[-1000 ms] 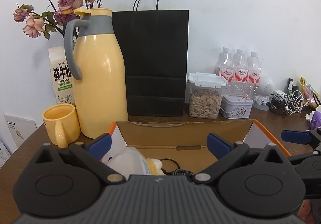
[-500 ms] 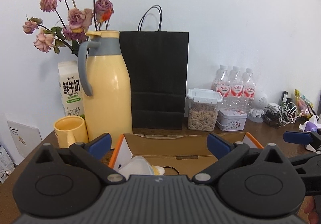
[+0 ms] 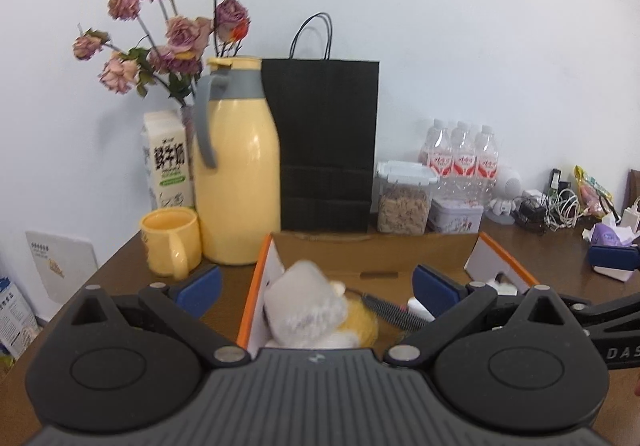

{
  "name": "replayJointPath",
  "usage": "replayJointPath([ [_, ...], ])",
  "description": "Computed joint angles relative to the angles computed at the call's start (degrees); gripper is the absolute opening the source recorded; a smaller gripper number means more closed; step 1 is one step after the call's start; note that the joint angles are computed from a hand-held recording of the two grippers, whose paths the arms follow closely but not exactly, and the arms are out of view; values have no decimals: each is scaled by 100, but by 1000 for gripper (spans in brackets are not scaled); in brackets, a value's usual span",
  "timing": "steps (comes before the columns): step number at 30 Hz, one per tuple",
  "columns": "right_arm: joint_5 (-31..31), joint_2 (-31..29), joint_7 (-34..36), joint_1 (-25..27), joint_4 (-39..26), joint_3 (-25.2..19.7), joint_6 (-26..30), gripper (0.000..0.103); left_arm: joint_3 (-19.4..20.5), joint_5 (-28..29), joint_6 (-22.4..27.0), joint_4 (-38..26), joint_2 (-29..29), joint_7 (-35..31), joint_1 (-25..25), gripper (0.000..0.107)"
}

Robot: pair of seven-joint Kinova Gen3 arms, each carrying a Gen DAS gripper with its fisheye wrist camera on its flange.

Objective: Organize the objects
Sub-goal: 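Withdraw both grippers from the box toward the tissue and caps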

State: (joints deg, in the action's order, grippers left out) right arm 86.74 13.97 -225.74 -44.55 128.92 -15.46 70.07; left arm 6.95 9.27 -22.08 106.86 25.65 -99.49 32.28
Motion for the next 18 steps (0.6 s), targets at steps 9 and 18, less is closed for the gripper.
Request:
replayJointPath([
  [9, -618, 164, -190, -461, 118, -193, 66, 103, -149, 125, 325, 435, -125, -163, 54, 103],
  [18, -999, 493, -602, -682, 216, -149, -317, 103, 60, -218, 631, 745, -10, -97, -128, 103],
])
